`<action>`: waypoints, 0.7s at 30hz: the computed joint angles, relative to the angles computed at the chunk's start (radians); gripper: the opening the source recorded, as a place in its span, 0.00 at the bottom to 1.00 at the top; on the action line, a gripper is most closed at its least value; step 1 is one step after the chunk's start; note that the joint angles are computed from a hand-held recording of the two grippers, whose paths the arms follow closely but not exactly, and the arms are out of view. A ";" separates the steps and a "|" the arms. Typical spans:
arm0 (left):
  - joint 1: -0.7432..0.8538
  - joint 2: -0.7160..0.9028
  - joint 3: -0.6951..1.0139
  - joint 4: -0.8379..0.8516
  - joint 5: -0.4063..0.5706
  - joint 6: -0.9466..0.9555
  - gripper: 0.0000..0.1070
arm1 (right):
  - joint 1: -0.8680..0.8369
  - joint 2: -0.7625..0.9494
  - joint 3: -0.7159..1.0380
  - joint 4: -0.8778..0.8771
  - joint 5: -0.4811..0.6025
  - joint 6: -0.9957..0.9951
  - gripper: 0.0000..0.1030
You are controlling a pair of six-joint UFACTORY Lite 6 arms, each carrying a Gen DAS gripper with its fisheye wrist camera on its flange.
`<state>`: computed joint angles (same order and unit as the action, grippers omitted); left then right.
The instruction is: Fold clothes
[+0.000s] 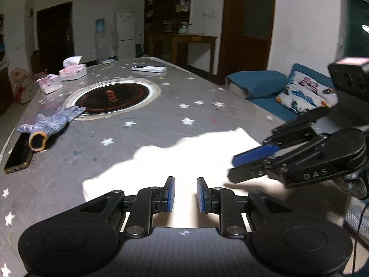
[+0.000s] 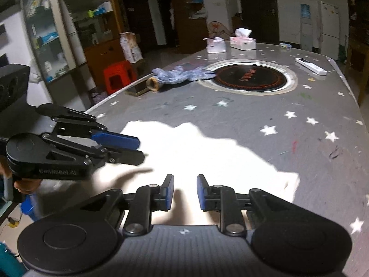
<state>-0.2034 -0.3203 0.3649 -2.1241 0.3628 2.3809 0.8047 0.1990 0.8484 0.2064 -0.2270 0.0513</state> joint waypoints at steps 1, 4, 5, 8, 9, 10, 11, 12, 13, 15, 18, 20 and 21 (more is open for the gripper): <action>-0.016 -0.031 -0.027 -0.038 -0.017 0.031 0.22 | 0.021 -0.010 -0.015 0.045 -0.012 -0.041 0.20; -0.002 -0.108 -0.086 0.008 -0.020 -0.037 0.22 | 0.076 -0.022 -0.034 0.159 -0.044 -0.148 0.20; 0.009 -0.129 -0.100 0.038 -0.020 -0.072 0.22 | 0.095 -0.021 -0.035 0.187 -0.055 -0.176 0.20; 0.045 -0.160 -0.135 0.079 -0.014 -0.109 0.21 | 0.134 0.000 -0.023 0.221 -0.082 -0.210 0.20; 0.058 -0.162 -0.143 0.086 -0.011 -0.113 0.21 | 0.147 0.011 -0.015 0.243 -0.090 -0.230 0.20; 0.066 -0.159 -0.149 0.085 -0.010 -0.110 0.21 | 0.155 0.025 -0.007 0.251 -0.093 -0.239 0.20; 0.074 -0.152 -0.153 0.081 -0.005 -0.102 0.21 | 0.161 0.040 0.003 0.255 -0.095 -0.244 0.20; 0.078 -0.149 -0.158 0.073 0.001 -0.091 0.21 | 0.166 0.054 0.012 0.277 -0.094 -0.267 0.20; 0.080 -0.146 -0.163 0.066 0.008 -0.079 0.21 | 0.171 0.068 0.020 0.303 -0.092 -0.295 0.20; 0.070 -0.128 -0.166 0.023 0.010 -0.039 0.21 | 0.180 0.096 0.038 0.362 -0.083 -0.353 0.20; 0.047 -0.132 -0.174 -0.037 -0.001 0.013 0.21 | 0.182 0.109 0.015 0.322 -0.116 -0.291 0.20; 0.050 -0.148 -0.168 0.024 -0.008 -0.050 0.21 | 0.183 0.094 0.004 0.330 -0.116 -0.294 0.20; 0.062 -0.163 -0.166 0.075 -0.003 -0.103 0.21 | 0.184 0.085 -0.001 0.337 -0.114 -0.298 0.20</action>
<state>-0.1417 -0.4829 0.1985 -2.0487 0.3594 2.2778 0.9888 0.2845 0.8471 0.5437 -0.3409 -0.2469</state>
